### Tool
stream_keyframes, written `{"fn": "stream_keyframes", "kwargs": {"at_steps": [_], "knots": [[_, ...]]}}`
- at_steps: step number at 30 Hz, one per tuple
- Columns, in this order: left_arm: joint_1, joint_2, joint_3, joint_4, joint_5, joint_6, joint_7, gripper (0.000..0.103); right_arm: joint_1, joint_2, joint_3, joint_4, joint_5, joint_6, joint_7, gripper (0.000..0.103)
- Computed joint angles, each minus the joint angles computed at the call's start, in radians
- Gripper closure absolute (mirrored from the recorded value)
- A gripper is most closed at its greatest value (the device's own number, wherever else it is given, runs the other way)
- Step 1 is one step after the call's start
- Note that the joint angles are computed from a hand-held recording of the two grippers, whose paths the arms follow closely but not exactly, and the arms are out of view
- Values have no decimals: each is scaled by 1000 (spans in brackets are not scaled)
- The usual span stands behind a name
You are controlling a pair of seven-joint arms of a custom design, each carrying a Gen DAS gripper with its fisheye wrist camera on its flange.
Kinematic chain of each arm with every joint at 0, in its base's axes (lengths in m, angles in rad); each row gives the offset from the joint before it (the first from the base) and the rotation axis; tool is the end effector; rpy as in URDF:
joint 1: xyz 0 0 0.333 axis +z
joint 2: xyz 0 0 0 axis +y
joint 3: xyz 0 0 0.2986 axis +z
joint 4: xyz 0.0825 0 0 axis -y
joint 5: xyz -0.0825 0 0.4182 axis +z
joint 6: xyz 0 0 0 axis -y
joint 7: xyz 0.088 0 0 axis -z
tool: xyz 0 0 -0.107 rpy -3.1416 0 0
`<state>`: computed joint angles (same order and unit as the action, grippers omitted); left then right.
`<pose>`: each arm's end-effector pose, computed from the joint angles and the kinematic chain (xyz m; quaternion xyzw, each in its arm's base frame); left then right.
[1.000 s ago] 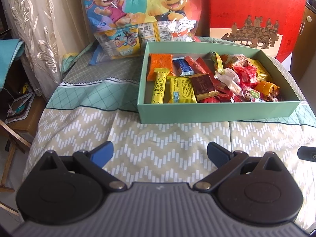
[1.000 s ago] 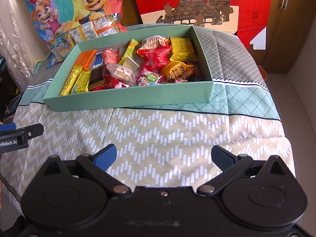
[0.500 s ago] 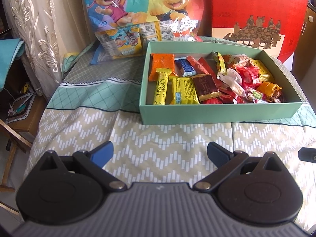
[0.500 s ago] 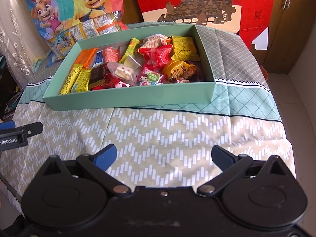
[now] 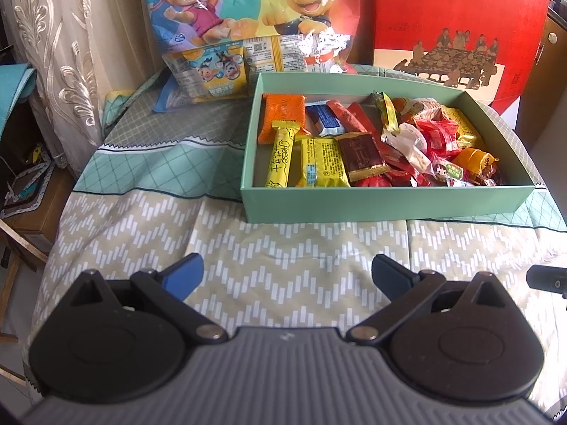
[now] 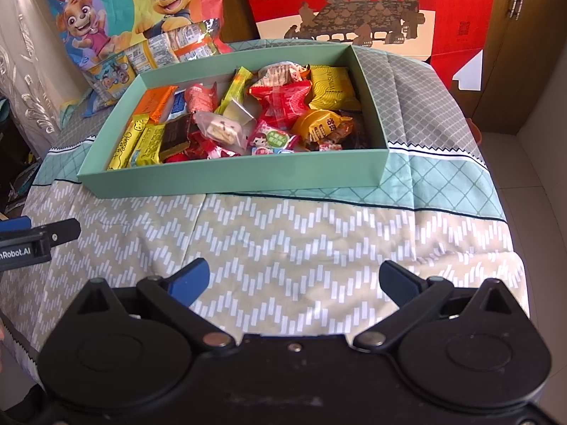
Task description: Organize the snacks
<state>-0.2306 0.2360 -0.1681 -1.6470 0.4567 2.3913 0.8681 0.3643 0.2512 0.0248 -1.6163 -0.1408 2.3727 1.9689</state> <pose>0.6523 -0.2598 0.5063 -0.6951 0.6520 -0.2012 0.2263 0.6554 0.2652 0.5075 -0.7053 0.6611 -0.1480 0.2087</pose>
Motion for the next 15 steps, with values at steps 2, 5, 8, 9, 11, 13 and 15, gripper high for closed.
{"fn": "stream_keyframes", "kwargs": {"at_steps": [2,5,8,9,11,13,15], "knots": [[1,0,-2,0,-5,2,11,0,0,1,0,1,2,-1,0,0],[-3,2,0,3,2,-6,6,0,-4,3,1,3,11,-3,-9,0],[-1,6,0,8,-2,-10,10,0,-4,4,0,5,13,-5,-14,0],[0,6,-1,9,-6,-9,15,0,-4,5,0,6,12,-5,-16,0],[-3,8,1,12,5,-11,15,0,-3,5,-1,7,9,-5,-14,0],[-5,11,2,15,12,-12,16,0,-3,6,-2,8,7,-5,-11,0],[-6,13,2,17,14,-11,18,0,-1,6,-3,6,4,-6,-4,0]]}}
